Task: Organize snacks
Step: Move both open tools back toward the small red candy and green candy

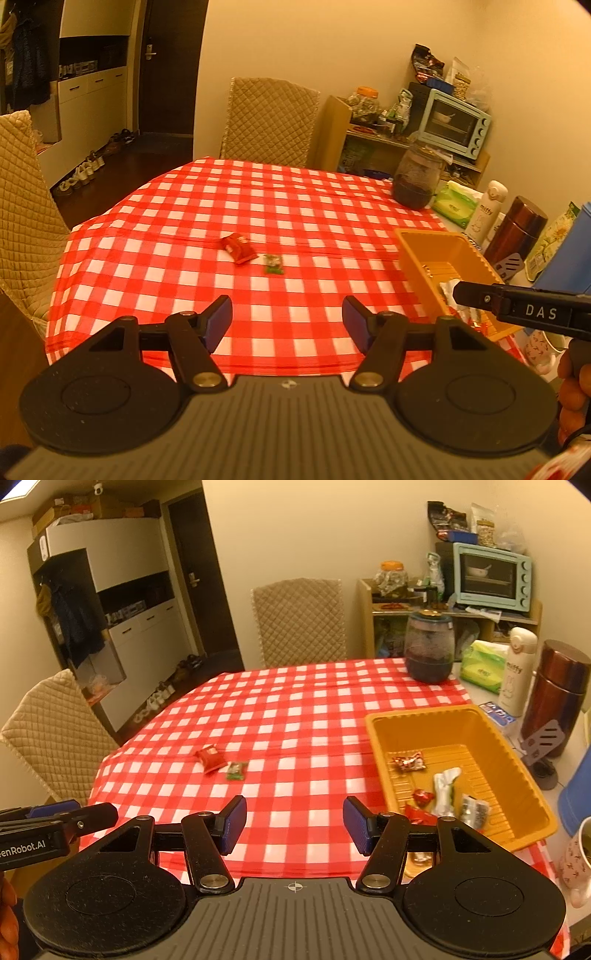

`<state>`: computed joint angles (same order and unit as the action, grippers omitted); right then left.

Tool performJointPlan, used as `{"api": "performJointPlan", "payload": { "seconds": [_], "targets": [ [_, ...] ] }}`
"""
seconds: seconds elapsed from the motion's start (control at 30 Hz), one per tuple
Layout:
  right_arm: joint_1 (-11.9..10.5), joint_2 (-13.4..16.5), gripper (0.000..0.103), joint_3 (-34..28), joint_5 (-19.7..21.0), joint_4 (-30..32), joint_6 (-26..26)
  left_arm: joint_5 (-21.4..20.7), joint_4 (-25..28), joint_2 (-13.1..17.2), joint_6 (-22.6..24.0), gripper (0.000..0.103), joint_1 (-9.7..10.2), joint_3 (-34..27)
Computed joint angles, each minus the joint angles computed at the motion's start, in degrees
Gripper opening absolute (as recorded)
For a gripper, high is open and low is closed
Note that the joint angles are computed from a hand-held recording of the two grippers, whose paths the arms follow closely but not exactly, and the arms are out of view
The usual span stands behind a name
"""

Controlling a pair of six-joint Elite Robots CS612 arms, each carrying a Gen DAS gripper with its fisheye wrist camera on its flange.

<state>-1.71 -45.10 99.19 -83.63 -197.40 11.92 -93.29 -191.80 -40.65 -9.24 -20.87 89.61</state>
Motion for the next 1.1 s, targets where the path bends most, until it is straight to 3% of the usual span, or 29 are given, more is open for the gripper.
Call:
{"api": "performJointPlan", "payload": {
  "seconds": [0.63, 0.97, 1.1],
  "targets": [
    [2.0, 5.2, 0.058, -9.2, 1.7, 6.8, -1.5, 1.0, 5.7, 4.2, 1.4, 0.064, 2.35, -7.4],
    [2.5, 9.8, 0.058, -15.8, 0.4, 7.4, -0.6, 3.2, 7.6, 8.9, 3.4, 0.095, 2.84, -14.5],
    [2.6, 12.0, 0.058, -19.4, 0.5, 9.7, -1.4, 3.9, 9.5, 11.4, 2.6, 0.100, 3.20, -18.5]
  ]
}}
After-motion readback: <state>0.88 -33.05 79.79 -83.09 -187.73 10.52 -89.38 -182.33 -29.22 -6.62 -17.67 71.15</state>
